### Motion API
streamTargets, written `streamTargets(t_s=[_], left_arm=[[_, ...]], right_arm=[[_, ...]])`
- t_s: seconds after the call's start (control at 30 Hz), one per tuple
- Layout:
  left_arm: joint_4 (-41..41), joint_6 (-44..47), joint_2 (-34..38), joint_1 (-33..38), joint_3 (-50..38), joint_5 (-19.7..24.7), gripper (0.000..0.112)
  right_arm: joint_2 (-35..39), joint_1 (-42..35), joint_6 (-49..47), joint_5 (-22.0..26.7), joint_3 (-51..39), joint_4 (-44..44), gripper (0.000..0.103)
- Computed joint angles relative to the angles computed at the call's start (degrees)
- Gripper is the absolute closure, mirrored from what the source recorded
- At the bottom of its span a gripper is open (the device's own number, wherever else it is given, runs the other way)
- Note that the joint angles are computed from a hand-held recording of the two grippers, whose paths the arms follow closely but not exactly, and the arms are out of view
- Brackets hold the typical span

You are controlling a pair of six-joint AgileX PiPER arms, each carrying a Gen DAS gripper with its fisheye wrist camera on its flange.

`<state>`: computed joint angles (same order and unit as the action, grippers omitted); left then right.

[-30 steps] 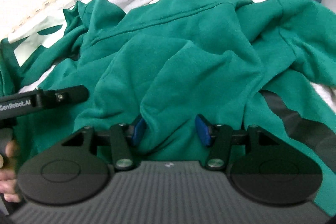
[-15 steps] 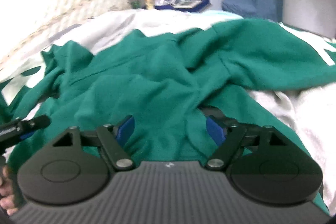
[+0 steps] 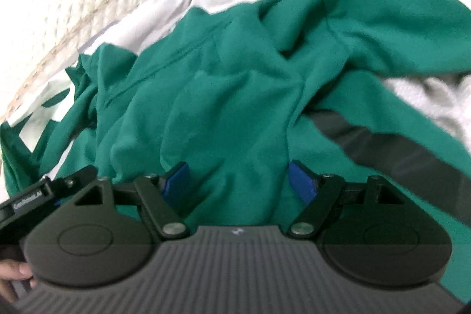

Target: Fold large clothes

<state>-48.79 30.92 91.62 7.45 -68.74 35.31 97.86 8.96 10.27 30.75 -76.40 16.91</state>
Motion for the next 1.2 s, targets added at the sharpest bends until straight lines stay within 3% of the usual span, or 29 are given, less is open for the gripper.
streamTargets(t_s=[0.17, 0.23, 0.3, 0.37, 0.5, 0.6, 0.8, 1.0, 1.1, 1.17, 1.2], left_arm=[[-1.51, 1.86, 0.91, 0.11, -1.09, 2.68, 0.083], [-1.5, 2.21, 0.61, -0.07, -1.06, 2.85, 0.088], [-0.9, 2.21, -0.06, -0.39, -0.76, 2.11, 0.093], [-1.7, 2.46, -0.52, 0.1, -0.97, 2.4, 0.096], [-5.28, 5.66, -2.3, 1.67, -0.84, 4.17, 0.097], [-5.84, 6.13, -3.1, 2.42, -0.47, 5.31, 0.097], [4.03, -0.93, -0.85, 0.07, -2.93, 5.92, 0.097], [3.89, 0.36, -0.15, 0.55, -3.89, 6.95, 0.095], [3.06, 1.49, -1.3, 0.48, -3.2, 6.0, 0.078], [1.86, 3.3, -2.48, 0.25, -2.46, 4.7, 0.058], [0.69, 4.75, -3.53, 0.24, -1.6, 3.7, 0.057]], right_arm=[[1.4, 0.05, 1.79, 2.4, -1.79, -1.13, 0.045], [1.32, -0.74, -1.16, 3.41, -1.7, 2.86, 0.07], [1.04, -0.68, -2.05, 3.49, -1.69, 3.51, 0.088], [-0.16, -0.64, -2.05, 2.92, -1.07, 3.11, 0.094], [-4.19, -0.38, 1.11, 1.68, 1.61, -1.0, 0.096], [-5.13, 0.06, 6.62, 3.37, 2.18, -7.89, 0.096], [-3.33, 1.91, 12.6, 7.97, 0.52, -16.38, 0.096], [-4.32, 0.26, 11.86, 6.53, 1.91, -12.05, 0.093], [-5.92, -1.39, 10.88, 7.56, 1.87, -8.38, 0.092], [-8.13, -2.23, 9.95, 7.84, 2.59, -6.83, 0.092], [-9.43, -2.59, 9.66, 7.78, 2.96, -6.72, 0.089]])
